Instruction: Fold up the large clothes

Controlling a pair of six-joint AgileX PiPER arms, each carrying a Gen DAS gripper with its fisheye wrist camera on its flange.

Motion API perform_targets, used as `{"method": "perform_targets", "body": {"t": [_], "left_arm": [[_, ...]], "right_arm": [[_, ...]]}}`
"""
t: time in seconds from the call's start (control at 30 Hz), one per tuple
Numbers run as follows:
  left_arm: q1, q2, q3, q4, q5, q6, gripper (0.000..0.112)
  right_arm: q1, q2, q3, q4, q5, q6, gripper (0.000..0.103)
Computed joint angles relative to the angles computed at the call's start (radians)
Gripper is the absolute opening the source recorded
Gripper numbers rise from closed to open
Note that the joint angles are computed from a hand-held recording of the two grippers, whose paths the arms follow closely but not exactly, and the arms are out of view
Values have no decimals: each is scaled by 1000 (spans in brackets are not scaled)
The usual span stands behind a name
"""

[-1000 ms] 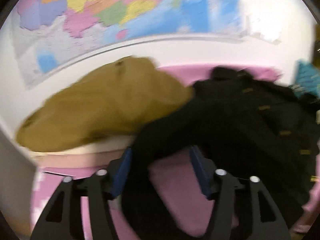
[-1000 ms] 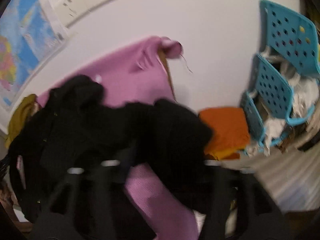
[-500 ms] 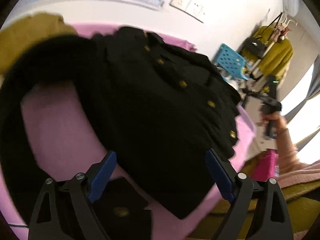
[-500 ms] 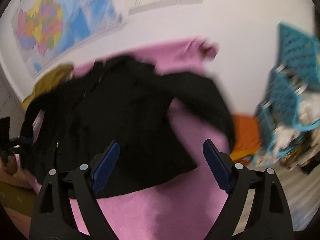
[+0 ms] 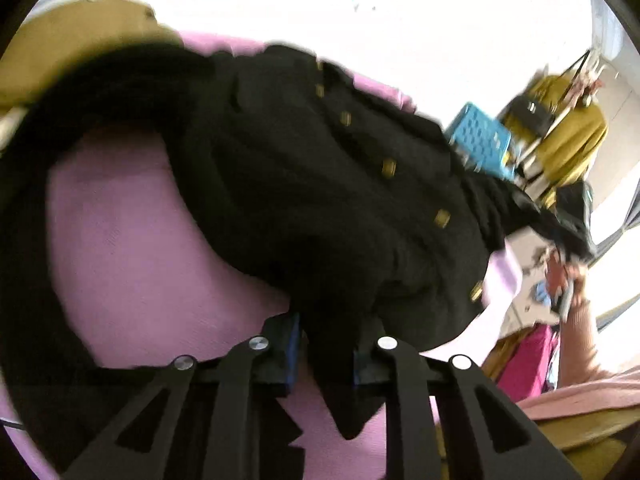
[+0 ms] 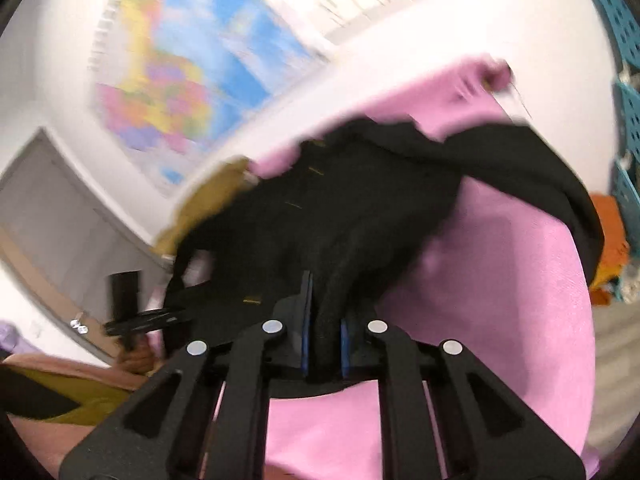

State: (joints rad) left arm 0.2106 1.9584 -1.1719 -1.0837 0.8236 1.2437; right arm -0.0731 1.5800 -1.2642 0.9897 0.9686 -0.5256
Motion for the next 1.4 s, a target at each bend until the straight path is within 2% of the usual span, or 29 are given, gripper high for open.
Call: {"method": "perform_targets", "body": {"t": [0.1,0.17,0.23,0.33,0.4,0.43,0.47,0.5,0.63,0.7,0.77,0.8,0.9,1.03,1.1,1.2,1.23,1.27,1.3,1.33,1.4], "left_arm": [[65,-93,26,6,36,2,17],[110,-151,40,35,40,5,18],[124,-157,47,80,41,-1,20],[67,-105,50,212,-10,-82,24],[11,-116,108,252,-91,-56,32],[-25,-146,154,263,-168,-19,37],[-30,-167,181,243,-205,21,46],[-26,-185,197,212,-219,64,50],[101,-270,212,6,-120,268,68],[134,-303,207,-65,-106,308,70],[103,-309,187,-63,-161,262,72],[92,-308,176,-53,-183,234,73],[18,-294,139,-13,-266,143,73],[-87,-240,62,52,-295,40,74],[-140,-217,37,78,-314,15,74],[-229,-166,-23,130,-327,-33,76],[-250,-155,-33,137,-333,-40,77],[-272,-139,-52,151,-335,-51,78],[-289,-127,-64,162,-339,-63,78],[-309,-105,-93,191,-333,-90,78],[-329,-80,-126,223,-329,-121,78]], "right_arm": [[-25,-146,51,70,15,-6,10],[-14,-201,85,23,20,12,10],[2,-197,131,-39,27,68,10],[61,-150,193,-215,-8,186,12],[50,-137,211,-252,2,195,21],[47,-135,209,-265,-2,210,36],[34,-131,192,-280,7,222,49],[23,-135,176,-295,6,228,53],[-50,-154,115,-345,-55,273,63],[-109,-122,86,-374,-121,306,63],[-143,-70,69,-410,-179,335,64],[-139,-36,48,-488,-209,387,64],[-115,100,-58,-607,-239,453,64],[-66,253,-230,-712,-209,449,63],[-25,319,-320,-748,-179,404,61],[27,409,-437,-886,-142,439,56],[29,434,-468,-887,-128,434,51],[23,463,-504,-873,-106,418,34],[14,488,-541,-844,-74,384,21],[10,497,-561,-829,-54,365,2],[1,495,-607,-825,-19,345,2]]}}
